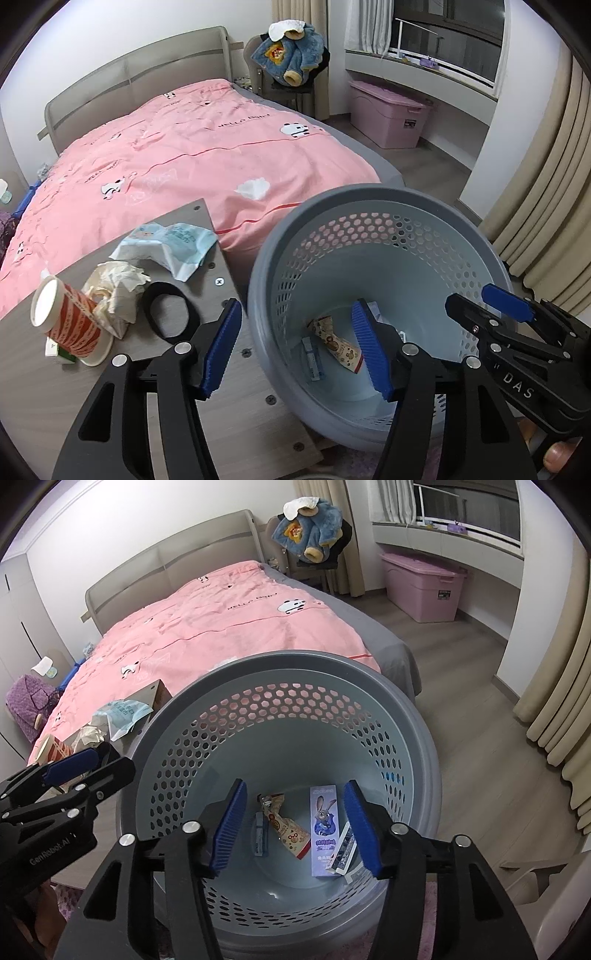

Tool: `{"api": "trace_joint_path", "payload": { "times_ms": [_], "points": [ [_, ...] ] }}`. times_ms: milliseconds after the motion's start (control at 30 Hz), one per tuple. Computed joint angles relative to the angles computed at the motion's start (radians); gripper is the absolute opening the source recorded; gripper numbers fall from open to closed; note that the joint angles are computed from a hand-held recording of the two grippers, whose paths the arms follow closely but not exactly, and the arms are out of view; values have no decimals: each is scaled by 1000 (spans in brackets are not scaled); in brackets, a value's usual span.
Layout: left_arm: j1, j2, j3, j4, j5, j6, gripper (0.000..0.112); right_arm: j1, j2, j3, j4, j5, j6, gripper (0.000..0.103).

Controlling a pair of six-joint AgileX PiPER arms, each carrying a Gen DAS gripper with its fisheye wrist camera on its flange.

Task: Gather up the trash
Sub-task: 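Open the left gripper over the basket while the right gripper releases the card, then move both open grippers back over the table toward the paper cup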

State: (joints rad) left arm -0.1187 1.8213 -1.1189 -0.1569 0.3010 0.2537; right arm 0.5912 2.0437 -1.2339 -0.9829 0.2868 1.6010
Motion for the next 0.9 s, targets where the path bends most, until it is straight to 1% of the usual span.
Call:
{"api": "trace_joint_path", "payload": {
  "times_ms": [167, 333, 433, 500, 533, 633, 700, 767, 833, 900],
  "points": [
    [22, -29, 30, -34, -15, 32, 65, 18, 0, -2, 0, 13, 11, 57],
    [58, -54, 56, -100, -21, 98, 67, 41, -4, -6, -13, 25, 35, 65],
    [83, -67, 71, -136, -28, 135, 68, 52, -4, -11, -12, 29, 37, 66],
    [105, -78, 79, -188, -24, 190, 68, 61, -3, -18, -3, 32, 28, 67],
    [118, -87, 87, -218, -25, 222, 69, 63, -1, -24, 1, 33, 25, 70],
    [155, -108, 111, -263, -32, 277, 70, 79, 2, -41, 6, 35, 19, 74],
    [185, -117, 121, -297, -29, 315, 70, 92, 6, -58, 20, 45, -1, 75],
    [226, -135, 144, -360, -33, 391, 70, 107, 13, -79, 29, 60, -20, 77],
    [254, -150, 160, -378, -44, 419, 70, 121, 22, -105, 48, 70, -45, 79],
    [292, -163, 171, -408, -39, 459, 70, 135, 37, -140, 88, 80, -92, 79]
  ]
}}
